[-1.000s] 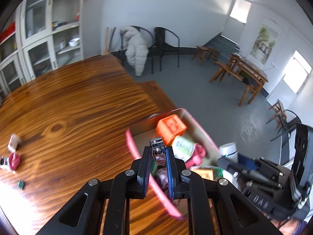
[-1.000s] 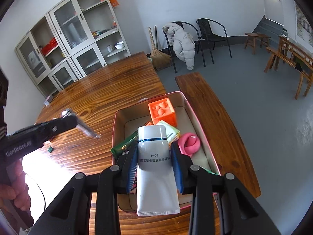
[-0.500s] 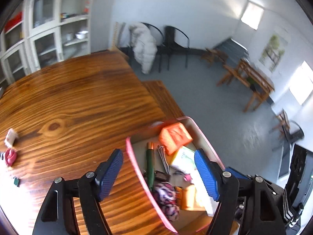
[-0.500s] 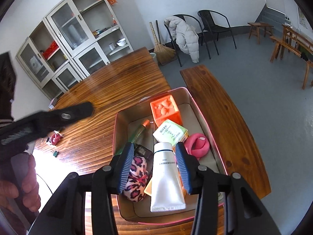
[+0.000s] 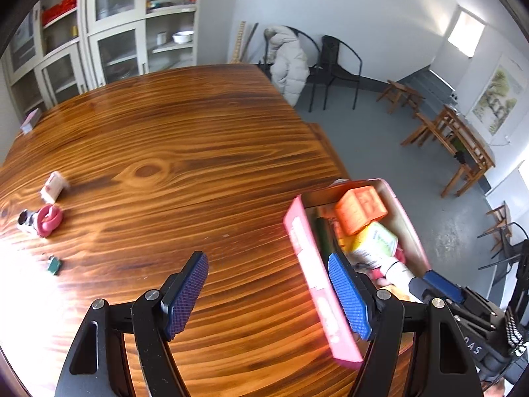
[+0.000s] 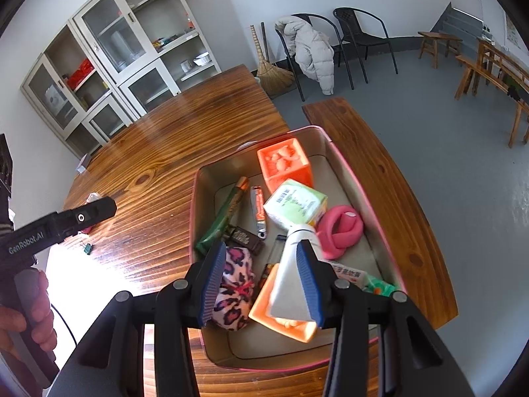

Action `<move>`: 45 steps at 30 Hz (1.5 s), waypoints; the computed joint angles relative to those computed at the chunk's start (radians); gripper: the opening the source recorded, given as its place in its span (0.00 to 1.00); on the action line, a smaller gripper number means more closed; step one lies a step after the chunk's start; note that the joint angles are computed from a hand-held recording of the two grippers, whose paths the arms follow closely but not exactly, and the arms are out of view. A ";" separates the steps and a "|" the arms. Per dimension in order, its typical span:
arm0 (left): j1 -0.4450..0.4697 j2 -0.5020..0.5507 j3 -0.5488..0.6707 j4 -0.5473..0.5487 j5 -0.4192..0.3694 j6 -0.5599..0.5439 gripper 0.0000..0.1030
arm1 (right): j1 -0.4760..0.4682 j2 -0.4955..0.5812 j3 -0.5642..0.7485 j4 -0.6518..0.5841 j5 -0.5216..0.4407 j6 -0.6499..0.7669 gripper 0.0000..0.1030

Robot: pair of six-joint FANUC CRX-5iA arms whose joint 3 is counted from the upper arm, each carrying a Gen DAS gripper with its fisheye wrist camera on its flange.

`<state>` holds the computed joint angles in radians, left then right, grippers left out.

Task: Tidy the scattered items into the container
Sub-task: 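Move both grippers back to the green binder clip and steel clamp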

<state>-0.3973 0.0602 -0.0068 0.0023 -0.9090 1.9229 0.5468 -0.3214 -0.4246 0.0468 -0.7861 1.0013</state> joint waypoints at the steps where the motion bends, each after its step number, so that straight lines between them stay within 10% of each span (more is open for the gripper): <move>1: 0.007 -0.006 -0.007 0.000 -0.004 0.001 0.75 | 0.009 0.001 0.001 0.003 0.001 -0.006 0.47; 26: 0.425 -0.357 -0.340 -0.033 -0.117 -0.032 0.75 | 0.337 0.221 0.177 -0.001 0.026 0.025 0.63; 45: 0.796 -0.418 -0.487 0.124 -0.121 -0.373 0.75 | 0.509 0.530 0.422 0.034 0.015 0.101 0.63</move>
<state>0.3992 -0.3576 -0.4940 0.1260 -1.0298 1.5497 1.0555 0.2091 -0.0027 0.0809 -0.7713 1.1022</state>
